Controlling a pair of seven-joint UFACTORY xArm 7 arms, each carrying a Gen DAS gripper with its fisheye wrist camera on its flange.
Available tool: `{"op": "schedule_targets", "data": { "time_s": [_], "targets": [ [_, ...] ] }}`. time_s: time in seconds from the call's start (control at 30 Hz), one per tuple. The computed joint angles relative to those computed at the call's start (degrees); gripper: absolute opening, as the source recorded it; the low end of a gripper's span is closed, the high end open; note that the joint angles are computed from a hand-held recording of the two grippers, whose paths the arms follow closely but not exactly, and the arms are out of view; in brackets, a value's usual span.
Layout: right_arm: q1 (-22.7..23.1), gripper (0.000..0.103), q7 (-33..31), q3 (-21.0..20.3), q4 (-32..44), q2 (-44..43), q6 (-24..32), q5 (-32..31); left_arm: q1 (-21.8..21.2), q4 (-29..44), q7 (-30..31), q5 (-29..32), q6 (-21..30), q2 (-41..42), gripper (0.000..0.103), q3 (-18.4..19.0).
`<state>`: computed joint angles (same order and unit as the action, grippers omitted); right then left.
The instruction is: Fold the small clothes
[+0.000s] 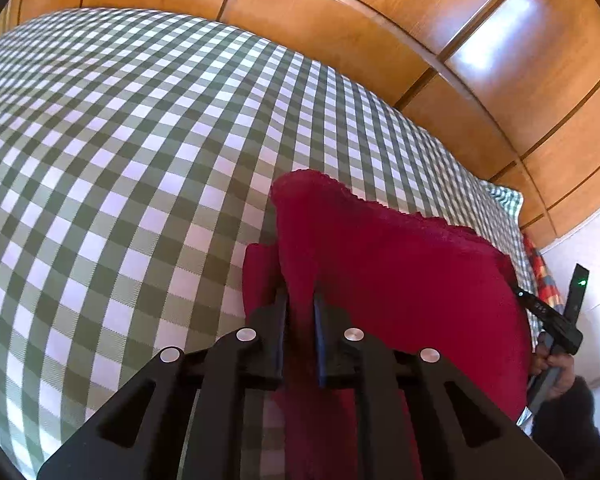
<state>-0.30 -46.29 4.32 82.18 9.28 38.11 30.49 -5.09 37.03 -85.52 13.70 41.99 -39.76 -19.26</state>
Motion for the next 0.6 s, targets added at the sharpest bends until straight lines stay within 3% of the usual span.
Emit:
{"op": "schedule_targets", "data": {
  "time_s": [0.03,0.07,0.1,0.13,0.3,0.37,0.5,0.6],
  "targets": [
    [-0.4,0.027,-0.2,0.0,0.9,0.0,1.5,0.7,0.0,0.4,-0.2,-0.1,1.1,-0.2,0.027,-0.2],
    [-1.8,0.037,-2.0,-0.2,1.5,-0.8,4.7,3.4,0.1,1.3,-0.8,-0.1,2.6,-0.2,0.048,-0.7],
    [-2.8,0.054,-3.1,-0.6,2.2,-1.2,7.3,5.6,0.1,1.2,-1.7,0.0,3.8,-1.2,0.060,-1.3],
    [-3.6,0.058,-4.0,-1.0,2.7,-1.6,9.6,7.3,0.2,1.1,-3.1,0.2,4.7,-2.3,0.070,-2.2],
    [-7.9,0.065,-7.3,-4.7,2.4,-3.7,23.1,11.6,-3.6,-4.4,-6.6,-2.5,-2.2,-8.1,0.070,-3.0],
    [-9.2,0.065,-7.8,-6.0,1.2,-4.4,27.2,11.7,-4.6,-4.0,-6.4,-3.1,-1.3,-7.7,0.070,-4.3],
    [-10.5,0.064,-9.9,-7.5,-2.5,-6.4,32.3,12.2,-5.3,-2.5,-5.2,-2.4,1.6,-5.6,0.070,-5.7],
    [-9.6,0.052,-12.5,-7.6,-7.8,-9.6,30.1,10.1,-5.5,-1.6,-4.1,-1.2,3.2,-4.2,0.069,-6.0]
  ]
}}
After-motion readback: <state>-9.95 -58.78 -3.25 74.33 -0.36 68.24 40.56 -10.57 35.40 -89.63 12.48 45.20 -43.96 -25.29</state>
